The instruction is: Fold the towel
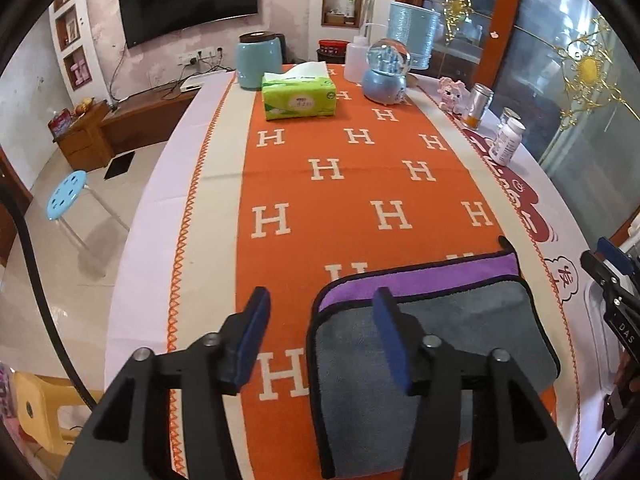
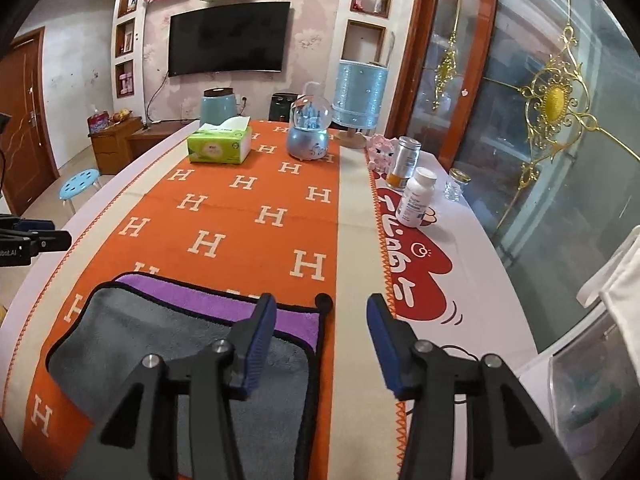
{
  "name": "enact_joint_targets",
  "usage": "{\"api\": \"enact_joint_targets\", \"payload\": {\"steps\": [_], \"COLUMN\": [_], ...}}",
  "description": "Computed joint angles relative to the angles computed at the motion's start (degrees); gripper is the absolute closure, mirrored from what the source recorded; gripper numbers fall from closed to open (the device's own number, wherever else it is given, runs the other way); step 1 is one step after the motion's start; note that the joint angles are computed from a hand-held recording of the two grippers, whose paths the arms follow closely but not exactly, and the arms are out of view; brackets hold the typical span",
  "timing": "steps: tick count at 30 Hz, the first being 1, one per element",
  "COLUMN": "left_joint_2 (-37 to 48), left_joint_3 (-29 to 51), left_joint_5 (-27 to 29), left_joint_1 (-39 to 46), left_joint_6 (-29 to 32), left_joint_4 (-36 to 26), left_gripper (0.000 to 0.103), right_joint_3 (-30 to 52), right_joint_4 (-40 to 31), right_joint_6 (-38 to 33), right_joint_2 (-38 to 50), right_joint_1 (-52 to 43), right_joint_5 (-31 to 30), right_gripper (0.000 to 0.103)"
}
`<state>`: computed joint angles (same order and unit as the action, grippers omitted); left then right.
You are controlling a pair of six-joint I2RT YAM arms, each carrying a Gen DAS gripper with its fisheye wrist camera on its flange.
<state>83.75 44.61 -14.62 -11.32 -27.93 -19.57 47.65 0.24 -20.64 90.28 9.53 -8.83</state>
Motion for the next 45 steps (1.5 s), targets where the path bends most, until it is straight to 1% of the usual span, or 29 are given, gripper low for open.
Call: {"api": "enact_joint_targets", "payload": {"steps": [4,8,10,12,17,18,20,22,23,27,30,35,41,42,44,45], "left_joint_2": [-1.14,-3.24,-4.52,-5.97,-10.2,-11.15,-12.73,-14.32,-14.84,-16.93,-18.08,-17.54,-12.29,-10.72,-7.94,-7.12], "left_joint_3": [-0.42,-0.97,-1.31,-1.5,-2.03,-2.06,-2.08,-2.07,-2.01,-1.7,-1.2,0.39,4.51,5.65,7.8,8.77], "left_joint_5": [-0.59,-1.53,-2.23,-2.98,-5.97,-6.8,-8.58,-10.54,-11.18,-14.1,-16.44,-19.4,-21.36,-21.38,-20.96,-20.81], "left_joint_1": [0.15,-0.84,-1.57,-2.53,-6.33,-7.45,-9.81,-12.72,-13.84,-20.45,-26.95,-38.51,-53.44,-56.0,-60.53,-62.01], "left_joint_6": [-0.27,-1.31,-2.03,-3.11,-7.25,-8.55,-11.14,-14.35,-15.71,-23.64,-31.13,-44.87,-63.82,-67.17,-72.79,-74.55], "left_joint_4": [-0.97,-2.52,-3.49,-4.93,-9.62,-11.0,-13.41,-16.4,-17.7,-23.78,-28.94,-37.15,-46.59,-48.46,-51.29,-52.13], "left_gripper": [0.045,0.039,0.039,0.038,0.03,0.025,0.021,0.02,0.02,0.019,0.019,0.019,0.019,0.019,0.019,0.019], "right_joint_3": [-0.48,-1.07,-1.41,-1.74,-3.12,-3.53,-4.37,-5.45,-5.93,-8.38,-9.82,-11.89,-13.66,-13.53,-13.99,-14.28], "right_joint_4": [0.14,-0.42,-1.1,-1.87,-4.84,-5.63,-6.74,-8.37,-9.08,-12.49,-16.4,-25.71,-38.21,-41.5,-45.69,-48.14], "right_joint_6": [0.35,0.65,0.5,0.26,-0.23,-0.39,-0.61,-1.06,-1.41,-2.84,-4.05,-6.87,-12.66,-13.82,-16.47,-18.01], "right_joint_2": [-0.89,-2.47,-3.54,-4.66,-8.86,-10.03,-11.93,-14.3,-15.27,-20.16,-24.02,-31.75,-40.13,-40.83,-42.36,-43.3], "right_joint_1": [0.12,0.21,0.16,0.05,-0.73,-1.04,-1.6,-2.32,-2.61,-4.42,-6.9,-11.07,-18.08,-20.08,-23.19,-25.17], "right_joint_5": [0.65,0.89,0.76,0.34,-1.51,-2.0,-2.85,-3.81,-4.14,-5.67,-8.05,-10.65,-14.67,-15.95,-17.4,-18.17], "right_gripper": [0.046,0.043,0.037,0.035,0.027,0.024,0.018,0.01,0.008,0.006,0.005,0.005,0.0,0.0,0.0,0.0]}}
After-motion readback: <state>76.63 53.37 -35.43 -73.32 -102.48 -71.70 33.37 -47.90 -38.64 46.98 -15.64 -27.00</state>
